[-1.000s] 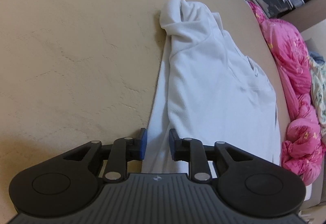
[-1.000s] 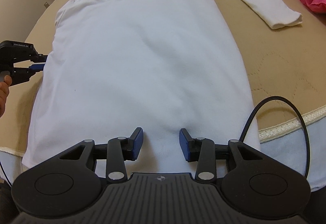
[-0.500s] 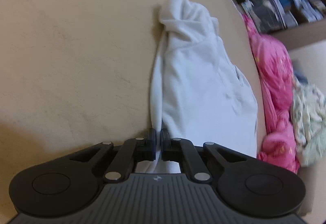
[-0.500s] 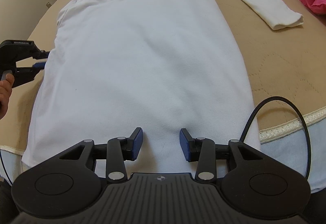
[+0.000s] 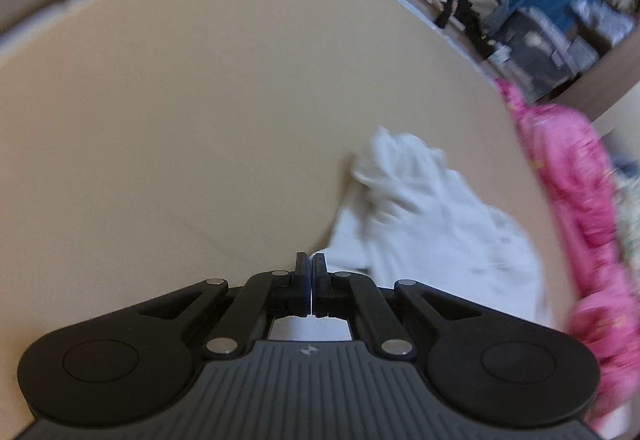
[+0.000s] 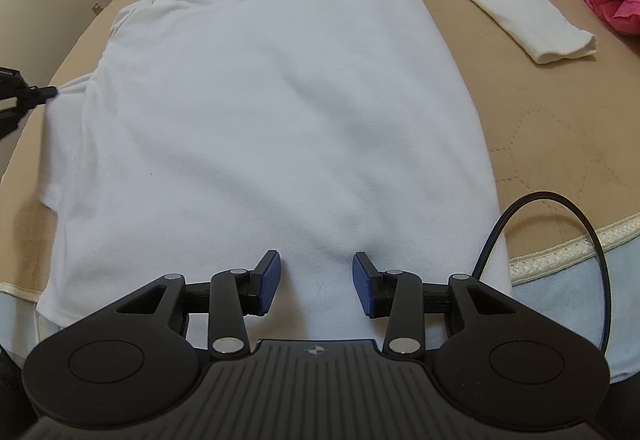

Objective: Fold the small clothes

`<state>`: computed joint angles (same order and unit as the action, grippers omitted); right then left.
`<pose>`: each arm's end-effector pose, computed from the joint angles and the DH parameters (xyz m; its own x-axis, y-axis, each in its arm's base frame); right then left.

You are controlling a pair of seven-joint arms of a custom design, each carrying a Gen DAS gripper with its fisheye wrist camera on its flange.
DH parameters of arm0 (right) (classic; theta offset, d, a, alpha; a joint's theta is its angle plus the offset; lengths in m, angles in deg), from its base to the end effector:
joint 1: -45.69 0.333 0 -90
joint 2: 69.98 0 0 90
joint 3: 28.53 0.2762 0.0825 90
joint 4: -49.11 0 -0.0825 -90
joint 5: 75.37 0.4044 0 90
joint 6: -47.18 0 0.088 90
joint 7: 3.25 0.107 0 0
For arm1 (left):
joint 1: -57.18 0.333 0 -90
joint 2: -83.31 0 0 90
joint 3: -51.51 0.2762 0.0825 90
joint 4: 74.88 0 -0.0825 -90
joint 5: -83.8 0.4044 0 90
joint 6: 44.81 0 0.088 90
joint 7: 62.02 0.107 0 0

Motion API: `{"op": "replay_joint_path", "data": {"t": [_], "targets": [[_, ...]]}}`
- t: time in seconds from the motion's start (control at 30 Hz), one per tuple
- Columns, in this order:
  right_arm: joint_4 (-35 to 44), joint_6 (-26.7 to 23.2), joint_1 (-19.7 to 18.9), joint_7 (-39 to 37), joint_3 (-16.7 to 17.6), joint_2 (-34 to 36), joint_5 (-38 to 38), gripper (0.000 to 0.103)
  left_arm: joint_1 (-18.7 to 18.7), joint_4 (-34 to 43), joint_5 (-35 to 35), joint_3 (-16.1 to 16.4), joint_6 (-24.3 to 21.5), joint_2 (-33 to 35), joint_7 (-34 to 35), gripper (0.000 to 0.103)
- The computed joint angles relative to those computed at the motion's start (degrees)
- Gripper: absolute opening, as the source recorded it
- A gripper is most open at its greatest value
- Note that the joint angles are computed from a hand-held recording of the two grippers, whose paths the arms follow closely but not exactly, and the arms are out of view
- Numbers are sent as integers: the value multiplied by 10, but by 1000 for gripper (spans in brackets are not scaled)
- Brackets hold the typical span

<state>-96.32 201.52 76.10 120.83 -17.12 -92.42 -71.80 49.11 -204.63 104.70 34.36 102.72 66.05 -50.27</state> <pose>0.3642 0.3223 0.4196 0.1525 -0.9509 -0.2694 -0.8977 -0.0192 -0.4402 0.4804 -0.2413 0.4967 0.4743 -0.7887 0.3911 -0.6113 -0.6148 -0.4984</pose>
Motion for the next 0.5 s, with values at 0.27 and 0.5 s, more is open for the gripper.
{"op": "replay_joint_path", "data": {"t": [0.27, 0.5], "targets": [[-1, 0, -1, -1, -1, -2, 1, 42, 11, 57, 114, -16, -271, -33, 69, 0], [11, -14, -6, 15, 10, 3, -18, 42, 39, 93, 172, -5, -425, -45, 82, 0]]}}
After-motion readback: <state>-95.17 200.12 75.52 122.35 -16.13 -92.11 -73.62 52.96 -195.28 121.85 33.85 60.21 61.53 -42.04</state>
